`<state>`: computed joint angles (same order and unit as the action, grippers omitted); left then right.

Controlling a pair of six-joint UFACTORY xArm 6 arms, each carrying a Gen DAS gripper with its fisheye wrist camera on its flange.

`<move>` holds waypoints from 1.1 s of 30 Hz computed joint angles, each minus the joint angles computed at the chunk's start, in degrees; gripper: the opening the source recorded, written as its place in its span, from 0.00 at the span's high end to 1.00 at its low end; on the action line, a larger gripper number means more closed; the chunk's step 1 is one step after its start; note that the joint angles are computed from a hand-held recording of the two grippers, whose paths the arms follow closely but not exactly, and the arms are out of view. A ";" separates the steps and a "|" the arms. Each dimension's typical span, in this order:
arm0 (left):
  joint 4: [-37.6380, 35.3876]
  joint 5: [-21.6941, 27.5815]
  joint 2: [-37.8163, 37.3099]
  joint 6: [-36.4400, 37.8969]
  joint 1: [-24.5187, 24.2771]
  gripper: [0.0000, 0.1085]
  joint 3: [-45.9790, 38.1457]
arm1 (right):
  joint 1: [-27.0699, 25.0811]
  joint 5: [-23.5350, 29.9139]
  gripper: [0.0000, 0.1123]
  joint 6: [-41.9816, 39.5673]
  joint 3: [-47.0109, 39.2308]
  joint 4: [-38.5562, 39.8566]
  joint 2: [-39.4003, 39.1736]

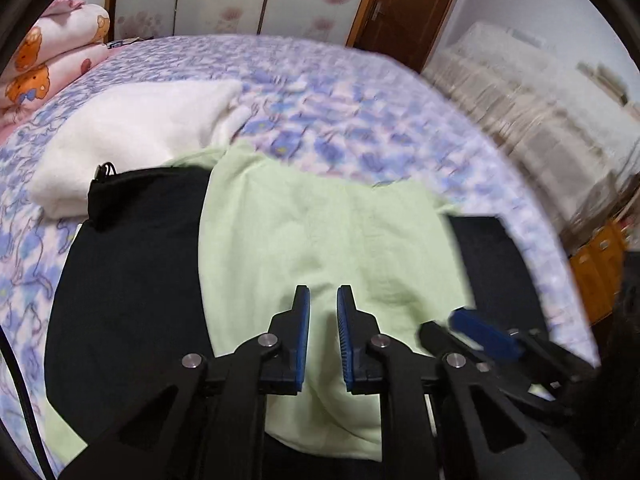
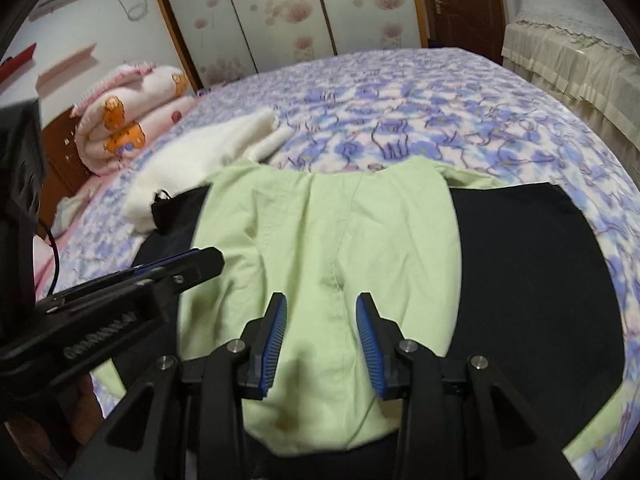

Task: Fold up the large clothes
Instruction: 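Release the hood and pull both tools back from the jacket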

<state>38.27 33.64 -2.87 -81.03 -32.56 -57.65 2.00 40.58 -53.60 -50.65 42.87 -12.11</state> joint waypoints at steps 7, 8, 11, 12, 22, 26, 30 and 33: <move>-2.56 1.30 3.79 0.17 1.39 0.94 2.41 | -1.13 -11.19 0.70 0.48 0.99 -4.71 7.04; -1.66 2.37 4.11 0.00 0.91 0.94 1.82 | -0.99 -11.86 0.70 -0.33 1.55 -4.33 6.48; -0.41 4.45 4.98 -1.64 0.04 0.94 0.33 | -0.72 -12.10 0.70 3.45 1.98 -6.60 5.47; -0.83 4.47 4.94 -1.59 0.16 0.94 0.17 | -1.10 -10.82 0.70 5.12 1.47 -6.82 5.45; -4.37 5.34 -1.24 -4.45 -2.04 0.53 2.66 | -4.60 -1.90 0.68 11.67 0.55 -3.98 1.80; -1.22 14.82 -4.66 -8.09 -6.08 0.39 2.00 | -4.87 -1.66 0.68 13.54 2.42 -5.48 -1.96; -1.96 19.12 -9.58 -9.11 -8.78 0.39 3.69 | -5.60 0.53 0.68 15.23 3.43 -7.45 -5.79; -1.81 23.04 -13.58 -11.15 -11.75 0.39 4.93 | -6.39 2.20 0.68 15.64 4.94 -8.81 -9.71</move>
<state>36.46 56.68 -16.45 -92.19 -44.31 -52.72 -4.39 42.79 -37.95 -45.71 34.07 -21.82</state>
